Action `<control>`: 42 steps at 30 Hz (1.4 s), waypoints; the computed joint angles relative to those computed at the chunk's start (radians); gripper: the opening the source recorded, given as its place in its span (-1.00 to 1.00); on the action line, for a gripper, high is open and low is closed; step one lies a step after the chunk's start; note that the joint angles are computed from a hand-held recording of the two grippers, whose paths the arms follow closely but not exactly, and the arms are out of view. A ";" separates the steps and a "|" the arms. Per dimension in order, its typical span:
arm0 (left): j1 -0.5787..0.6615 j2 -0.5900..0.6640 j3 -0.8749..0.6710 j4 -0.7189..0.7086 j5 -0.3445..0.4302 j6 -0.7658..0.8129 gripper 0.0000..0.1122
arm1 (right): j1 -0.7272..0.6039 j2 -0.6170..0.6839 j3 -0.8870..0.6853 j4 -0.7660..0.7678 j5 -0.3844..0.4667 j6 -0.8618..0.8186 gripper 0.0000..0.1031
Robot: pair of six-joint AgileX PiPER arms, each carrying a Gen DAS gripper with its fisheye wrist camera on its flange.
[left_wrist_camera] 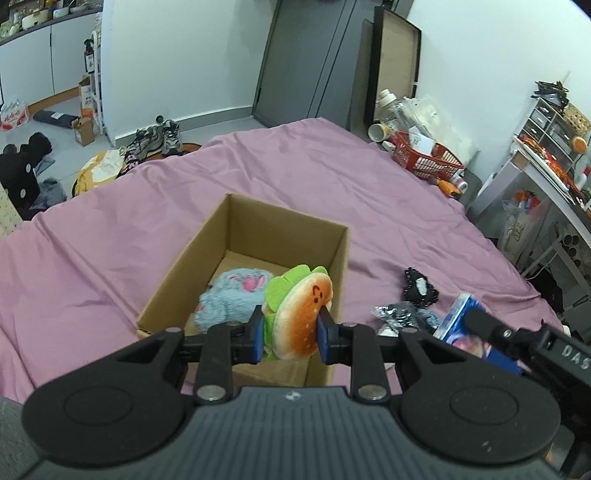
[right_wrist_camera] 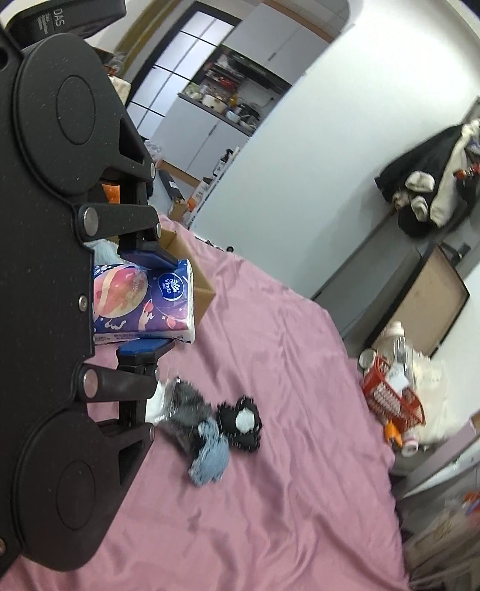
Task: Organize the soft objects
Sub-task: 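Carry the burger plush into the box with the left gripper and release, then lower the blue tissue pack into the box and open the right gripper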
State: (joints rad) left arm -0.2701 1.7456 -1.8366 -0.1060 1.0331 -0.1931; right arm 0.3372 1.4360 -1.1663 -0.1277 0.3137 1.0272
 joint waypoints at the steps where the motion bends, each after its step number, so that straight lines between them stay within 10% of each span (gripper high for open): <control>1: 0.012 0.003 0.001 -0.011 0.001 0.009 -0.53 | 0.004 0.010 -0.011 -0.006 0.003 0.007 -0.25; 23: 0.182 0.097 -0.091 -0.130 0.116 0.154 -0.20 | 0.096 0.122 -0.155 -0.267 0.003 0.220 -0.25; 42: 0.234 0.110 -0.158 -0.161 0.163 0.182 -0.14 | 0.136 0.235 -0.288 0.073 0.081 -0.149 -0.13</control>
